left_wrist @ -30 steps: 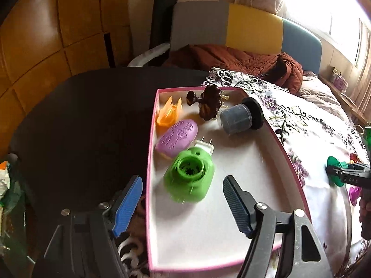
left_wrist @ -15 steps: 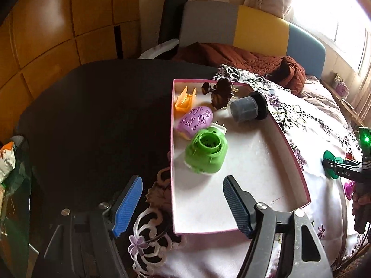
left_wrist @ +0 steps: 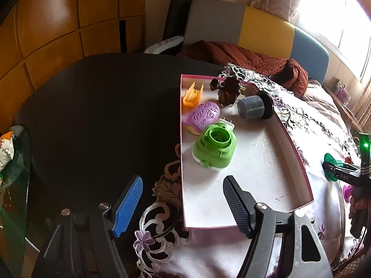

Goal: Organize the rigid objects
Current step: 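Carry the teal spool toward the tray with the right tool while the left tool withdraws, then lower the teal spool into the tray and open the right tool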

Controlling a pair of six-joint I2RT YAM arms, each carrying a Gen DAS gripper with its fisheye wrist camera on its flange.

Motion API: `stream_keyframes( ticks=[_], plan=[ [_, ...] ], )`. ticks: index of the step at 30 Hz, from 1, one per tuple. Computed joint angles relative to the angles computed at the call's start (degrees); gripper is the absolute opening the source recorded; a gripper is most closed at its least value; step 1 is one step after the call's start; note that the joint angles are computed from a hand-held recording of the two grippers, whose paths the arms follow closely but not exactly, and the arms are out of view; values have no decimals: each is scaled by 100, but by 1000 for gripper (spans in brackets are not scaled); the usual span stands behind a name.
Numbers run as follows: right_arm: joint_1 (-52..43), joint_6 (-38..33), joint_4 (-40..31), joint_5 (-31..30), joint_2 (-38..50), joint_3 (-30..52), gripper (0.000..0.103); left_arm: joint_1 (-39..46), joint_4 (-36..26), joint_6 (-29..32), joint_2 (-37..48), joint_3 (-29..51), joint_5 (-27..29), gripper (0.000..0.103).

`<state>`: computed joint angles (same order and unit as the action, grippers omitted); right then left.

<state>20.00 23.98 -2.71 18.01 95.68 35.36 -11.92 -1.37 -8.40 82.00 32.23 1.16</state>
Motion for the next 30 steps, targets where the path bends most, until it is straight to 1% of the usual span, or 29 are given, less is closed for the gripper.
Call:
stream_keyframes(
  ticks=[5, 9, 12, 15, 18, 22, 26, 27, 30],
  plan=[
    [243, 588, -343, 415, 90, 194, 60, 96, 20, 21, -37, -51, 162, 73],
    [525, 1101, -964, 753, 94, 525, 60, 288, 24, 1, -78, -73, 311, 73],
    [852, 1310, -1058, 918, -243, 563, 60, 477, 27, -9, -75, -64, 381, 73],
    [1168, 1370, -922, 717, -624, 620, 60, 604, 39, 26, -82, -83, 370, 73],
    [1679, 1258, -815, 677, -582, 977, 60, 737, 54, 55, -100, -118, 362, 73],
    [2345, 1060, -584, 464, -47, 1679, 60, 948, 25, 61, -84, -96, 429, 72],
    [2780, 940, -658, 2, 1086, 2755, 60, 1042, 62, 90, -166, -99, 406, 72],
    [2822, 872, -718, -215, 1416, 3063, 60, 1046, 64, 87, -188, -97, 365, 72],
    [2970, 746, -954, -558, 2301, 3961, 60, 1098, 76, 103, -179, -81, 362, 72]
  ],
)
